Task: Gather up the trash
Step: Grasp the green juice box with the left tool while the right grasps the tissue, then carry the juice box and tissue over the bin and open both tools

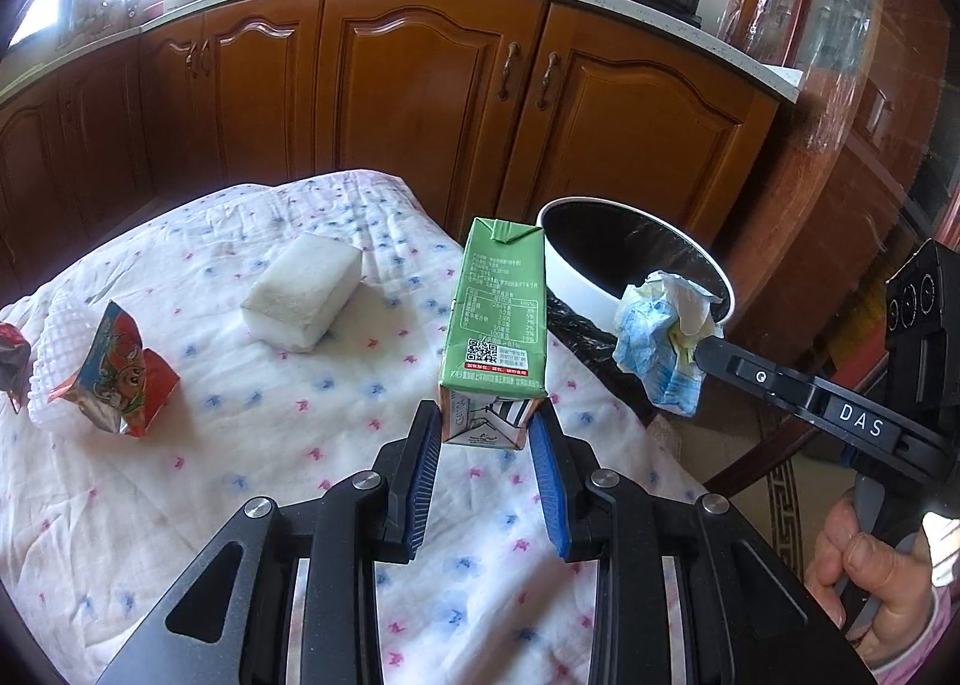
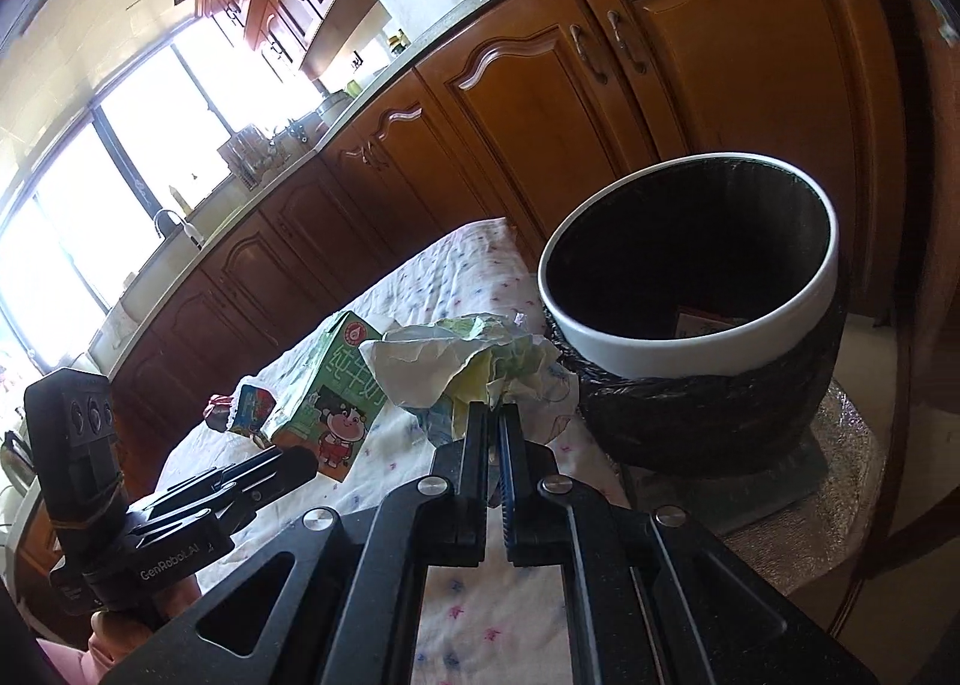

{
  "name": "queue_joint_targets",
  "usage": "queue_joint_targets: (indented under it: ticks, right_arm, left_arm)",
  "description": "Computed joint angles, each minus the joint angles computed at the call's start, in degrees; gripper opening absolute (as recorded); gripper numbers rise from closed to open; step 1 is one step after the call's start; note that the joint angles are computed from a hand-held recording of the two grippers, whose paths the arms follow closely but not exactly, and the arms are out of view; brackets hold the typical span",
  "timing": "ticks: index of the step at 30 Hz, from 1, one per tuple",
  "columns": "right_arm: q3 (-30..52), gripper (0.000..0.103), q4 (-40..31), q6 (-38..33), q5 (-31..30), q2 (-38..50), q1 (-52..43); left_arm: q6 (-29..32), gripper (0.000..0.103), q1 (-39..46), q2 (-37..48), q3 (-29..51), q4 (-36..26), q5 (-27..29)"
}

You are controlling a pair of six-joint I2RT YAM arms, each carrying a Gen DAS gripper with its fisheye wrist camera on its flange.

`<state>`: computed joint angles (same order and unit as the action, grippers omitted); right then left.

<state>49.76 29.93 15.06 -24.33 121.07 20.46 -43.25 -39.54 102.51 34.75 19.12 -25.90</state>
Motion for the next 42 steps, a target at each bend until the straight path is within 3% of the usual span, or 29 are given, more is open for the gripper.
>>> queue_joint_targets:
  ticks: [9,19,31,39,42]
  right_arm:
    - [0.7,0.003,-0.4,-1.1,-1.3,-0.3,-4.3]
    - [7.7,0.001,-5.2,-3.6,-0.1,1.2,-8.0]
    - [23.4,0.001,-16.3,-6.6,2.7,9.3,-10.1]
    - [28.0,0.001,-20.5,-7.4,3.3,12.1,-10.6]
    - [29.5,0.009,-22.1,-7.5,3.4,13.1,-10.7]
  left_arm:
    - [3.7,0.029,0.3,4.5,8.1,-2.0,1.2]
    - [10.0,0.029,3.2,13.0,22.4,-5.7,4.5]
    - [14.4,0.029,7.9,25.8,44.1,-17.4,9.5]
    - [14.9,0.03,10.6,33.1,55.8,-24.7,13.4]
    - [14.0,0.033,10.9,34.1,57.4,-25.7,14.5]
